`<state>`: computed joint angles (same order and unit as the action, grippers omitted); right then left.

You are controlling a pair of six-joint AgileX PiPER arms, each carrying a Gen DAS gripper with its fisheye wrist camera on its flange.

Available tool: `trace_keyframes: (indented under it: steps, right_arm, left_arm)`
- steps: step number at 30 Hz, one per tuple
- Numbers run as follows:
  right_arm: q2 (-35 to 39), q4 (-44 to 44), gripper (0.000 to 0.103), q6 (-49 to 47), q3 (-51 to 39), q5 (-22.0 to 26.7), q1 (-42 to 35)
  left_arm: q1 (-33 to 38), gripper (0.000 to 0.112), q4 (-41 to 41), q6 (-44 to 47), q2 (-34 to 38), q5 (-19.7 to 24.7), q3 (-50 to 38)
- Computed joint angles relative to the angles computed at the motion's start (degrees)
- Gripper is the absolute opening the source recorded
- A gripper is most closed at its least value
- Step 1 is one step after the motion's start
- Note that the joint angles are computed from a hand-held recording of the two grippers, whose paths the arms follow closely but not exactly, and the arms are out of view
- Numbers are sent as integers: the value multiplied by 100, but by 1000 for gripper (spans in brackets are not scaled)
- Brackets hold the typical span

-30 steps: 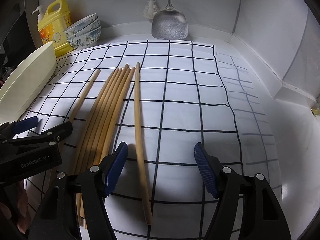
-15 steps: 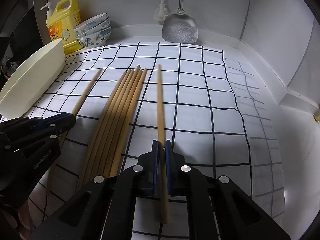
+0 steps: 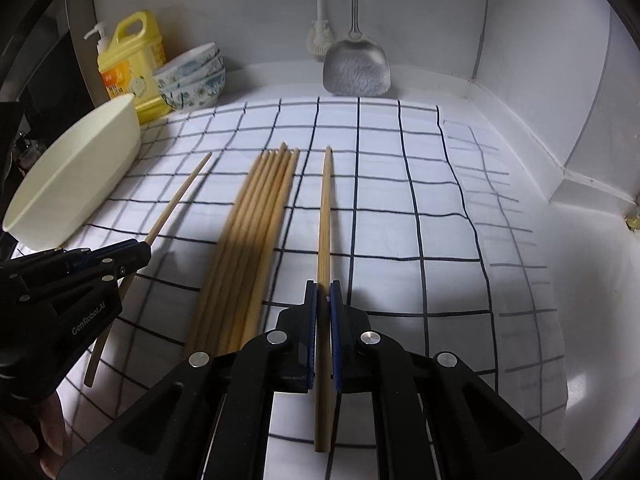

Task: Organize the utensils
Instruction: 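Carry the held chopsticks with both tools over the cream-white bowl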

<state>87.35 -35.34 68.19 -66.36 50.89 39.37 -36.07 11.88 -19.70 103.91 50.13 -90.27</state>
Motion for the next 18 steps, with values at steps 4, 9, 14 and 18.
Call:
trace_keyframes:
  steps: [4,9,14,18]
  right_arm:
    - [-148,-7,6,89,-100,95,143]
    - [-329,-21,6,-37,-543,569,494]
    - [-280,173,6,-487,-1339,1133,771]
    - [62,237,6,-809,-2253,1649,995]
  left_arm:
    - [-16,7,232,-170,-261,331,-115]
    - [-62,7,658,-351,-794,893,-316]
    - [171,7,808,-246,-1257,1551,-737]
    - [695,7,613,141,-1498,1900,-1042]
